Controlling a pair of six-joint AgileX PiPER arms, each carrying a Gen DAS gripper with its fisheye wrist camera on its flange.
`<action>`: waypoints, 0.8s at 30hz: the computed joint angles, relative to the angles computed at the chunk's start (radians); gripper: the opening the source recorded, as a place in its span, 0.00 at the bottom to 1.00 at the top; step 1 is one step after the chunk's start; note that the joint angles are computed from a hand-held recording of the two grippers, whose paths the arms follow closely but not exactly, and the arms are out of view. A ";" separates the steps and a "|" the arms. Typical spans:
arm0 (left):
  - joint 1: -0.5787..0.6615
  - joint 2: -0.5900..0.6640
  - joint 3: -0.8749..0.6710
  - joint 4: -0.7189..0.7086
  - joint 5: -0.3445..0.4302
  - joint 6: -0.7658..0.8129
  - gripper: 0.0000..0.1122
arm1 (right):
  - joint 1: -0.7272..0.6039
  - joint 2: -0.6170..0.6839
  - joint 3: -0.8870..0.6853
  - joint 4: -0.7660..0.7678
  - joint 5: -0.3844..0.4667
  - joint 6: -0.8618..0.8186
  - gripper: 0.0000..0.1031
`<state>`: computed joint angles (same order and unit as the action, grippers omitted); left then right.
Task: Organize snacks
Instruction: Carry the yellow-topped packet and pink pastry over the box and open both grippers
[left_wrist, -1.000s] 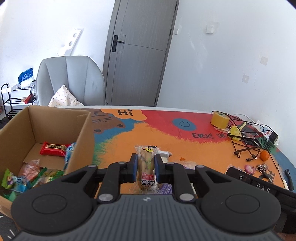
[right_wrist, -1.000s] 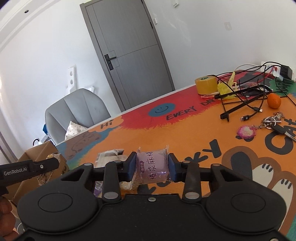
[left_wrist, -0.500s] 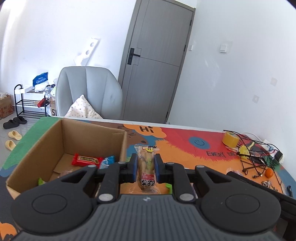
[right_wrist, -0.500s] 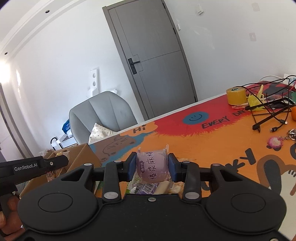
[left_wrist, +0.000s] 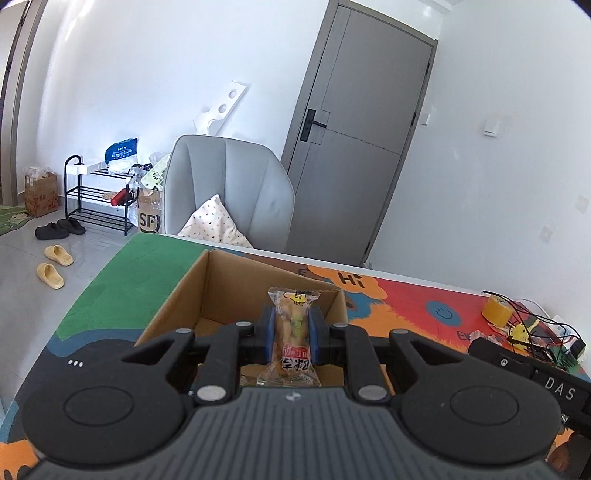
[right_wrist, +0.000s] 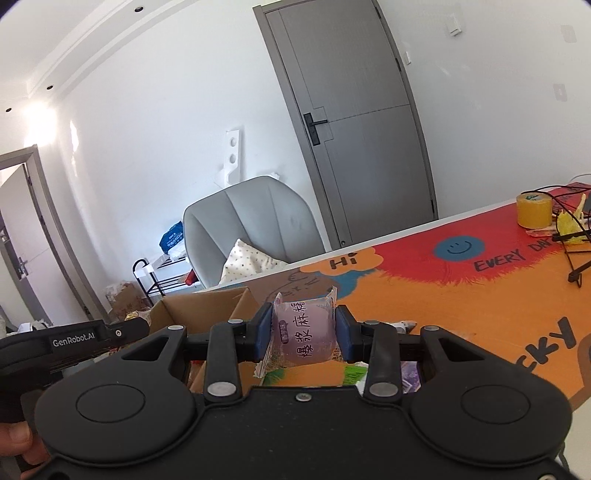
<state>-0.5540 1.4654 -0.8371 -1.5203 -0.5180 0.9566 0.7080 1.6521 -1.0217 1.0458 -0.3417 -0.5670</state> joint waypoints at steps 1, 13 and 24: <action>0.013 -0.001 0.003 0.005 0.009 -0.006 0.16 | 0.003 0.008 -0.016 0.013 0.006 -0.019 0.35; 0.179 0.019 -0.006 0.033 0.133 -0.035 0.19 | 0.038 0.131 -0.232 0.232 0.072 -0.298 0.35; 0.231 -0.073 0.068 0.089 0.173 -0.099 0.21 | 0.048 0.245 -0.409 0.547 0.163 -0.616 0.36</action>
